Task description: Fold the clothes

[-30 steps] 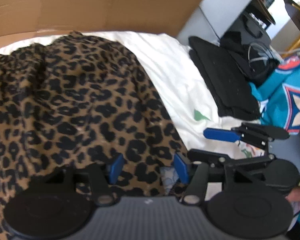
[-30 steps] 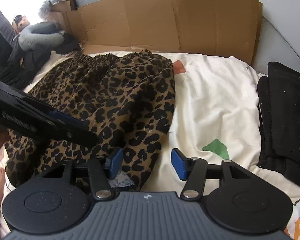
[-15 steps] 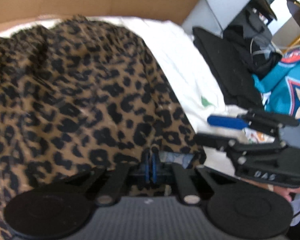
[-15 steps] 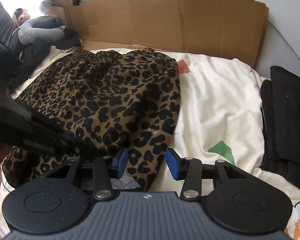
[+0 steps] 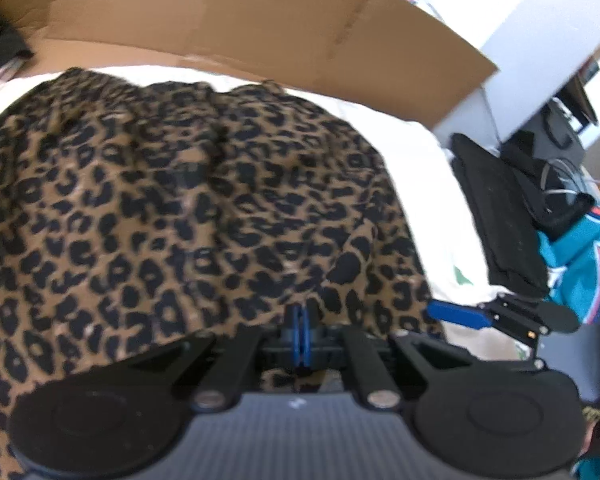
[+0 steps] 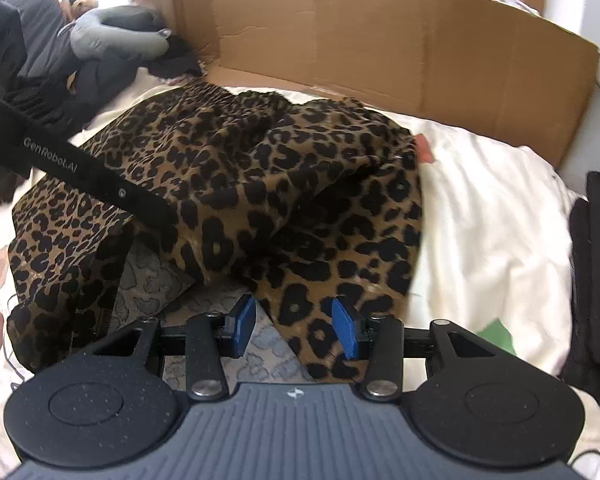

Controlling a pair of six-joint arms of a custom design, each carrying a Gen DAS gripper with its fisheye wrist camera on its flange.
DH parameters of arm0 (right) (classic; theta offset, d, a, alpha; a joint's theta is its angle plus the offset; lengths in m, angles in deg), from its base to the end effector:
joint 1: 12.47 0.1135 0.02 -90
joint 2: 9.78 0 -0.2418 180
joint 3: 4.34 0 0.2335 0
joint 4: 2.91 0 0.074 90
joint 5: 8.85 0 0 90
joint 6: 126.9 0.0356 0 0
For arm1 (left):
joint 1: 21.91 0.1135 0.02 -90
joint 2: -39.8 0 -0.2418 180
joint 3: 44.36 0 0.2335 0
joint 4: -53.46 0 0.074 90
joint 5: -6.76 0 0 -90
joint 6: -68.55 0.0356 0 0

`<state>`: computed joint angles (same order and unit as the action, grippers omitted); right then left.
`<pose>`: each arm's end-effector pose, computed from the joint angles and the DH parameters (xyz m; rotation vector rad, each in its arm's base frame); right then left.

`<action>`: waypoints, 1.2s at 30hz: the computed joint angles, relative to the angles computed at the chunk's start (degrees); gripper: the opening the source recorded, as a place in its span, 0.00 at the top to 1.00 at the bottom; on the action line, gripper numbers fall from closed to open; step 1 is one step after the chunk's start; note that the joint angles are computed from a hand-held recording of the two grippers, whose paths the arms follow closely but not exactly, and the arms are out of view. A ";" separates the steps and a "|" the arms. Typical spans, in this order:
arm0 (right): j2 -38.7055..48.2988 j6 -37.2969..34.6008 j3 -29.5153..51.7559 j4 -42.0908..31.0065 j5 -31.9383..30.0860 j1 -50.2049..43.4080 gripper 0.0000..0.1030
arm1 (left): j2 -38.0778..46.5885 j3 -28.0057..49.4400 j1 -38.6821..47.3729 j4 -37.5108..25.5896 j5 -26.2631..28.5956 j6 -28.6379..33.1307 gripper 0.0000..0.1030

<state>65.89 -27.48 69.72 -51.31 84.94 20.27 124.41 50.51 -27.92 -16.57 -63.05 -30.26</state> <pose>0.2233 0.1408 0.2573 -0.4675 2.4117 0.2456 0.2783 -0.0417 0.3030 0.0617 2.6134 -0.5520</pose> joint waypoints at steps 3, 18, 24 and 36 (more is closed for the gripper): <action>1.99 -0.56 1.06 0.81 -0.17 0.71 0.54 | -0.12 0.20 1.68 -0.56 -1.46 0.42 0.98; 14.46 -4.69 6.87 3.40 0.26 1.98 0.54 | -0.91 -0.93 4.63 -0.70 -2.72 1.11 0.98; 15.89 -6.60 6.88 4.54 2.45 2.90 0.60 | -0.86 -0.63 4.60 -0.90 -2.58 0.76 0.98; 3.55 1.60 3.57 0.86 0.31 -1.08 0.98 | -0.40 1.35 4.45 -3.35 0.73 1.27 0.98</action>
<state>69.44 -25.88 73.29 -50.45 85.25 19.19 124.01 51.86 -23.47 -19.91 -62.32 -28.99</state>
